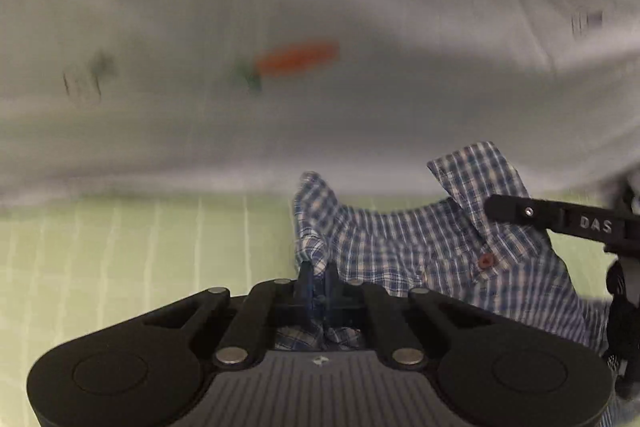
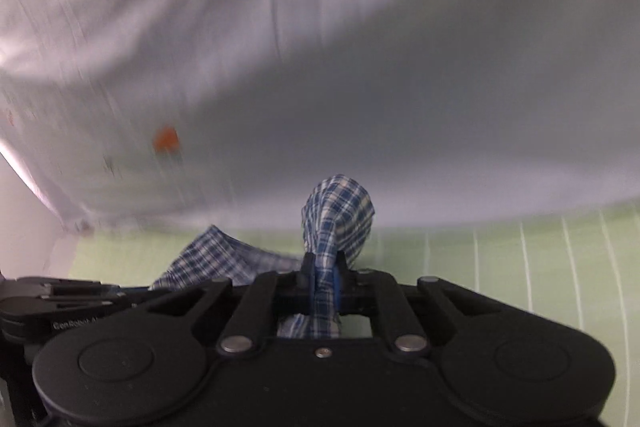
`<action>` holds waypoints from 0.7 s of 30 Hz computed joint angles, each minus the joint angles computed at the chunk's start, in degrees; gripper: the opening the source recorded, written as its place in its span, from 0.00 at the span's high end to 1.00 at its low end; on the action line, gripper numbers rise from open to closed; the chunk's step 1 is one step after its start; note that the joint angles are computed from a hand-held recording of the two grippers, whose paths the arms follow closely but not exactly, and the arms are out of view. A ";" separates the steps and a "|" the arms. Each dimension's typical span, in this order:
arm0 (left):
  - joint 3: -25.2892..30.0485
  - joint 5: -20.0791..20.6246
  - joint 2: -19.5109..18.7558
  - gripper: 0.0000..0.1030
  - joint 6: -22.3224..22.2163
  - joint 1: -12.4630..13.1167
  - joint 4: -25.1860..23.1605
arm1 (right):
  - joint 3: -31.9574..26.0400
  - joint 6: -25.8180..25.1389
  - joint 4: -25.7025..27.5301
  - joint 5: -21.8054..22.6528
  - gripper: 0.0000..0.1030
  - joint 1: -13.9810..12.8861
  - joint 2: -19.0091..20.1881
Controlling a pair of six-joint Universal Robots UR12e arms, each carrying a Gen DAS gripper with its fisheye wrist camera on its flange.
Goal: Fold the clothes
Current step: 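Grasp the shirt with the left gripper while the right gripper grasps another part, then lay the lifted shirt flat front-up and open both grippers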
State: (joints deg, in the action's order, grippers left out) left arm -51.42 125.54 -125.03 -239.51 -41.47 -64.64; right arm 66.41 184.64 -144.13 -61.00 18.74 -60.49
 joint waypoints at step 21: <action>-2.62 1.25 3.29 0.34 -29.62 -4.97 -14.61 | 15.31 -2.97 -0.04 -21.11 0.17 3.09 -10.91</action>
State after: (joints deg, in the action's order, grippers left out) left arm -54.04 126.79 -121.74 -269.13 -46.44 -79.25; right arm 81.72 181.67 -144.17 -82.11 21.82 -71.41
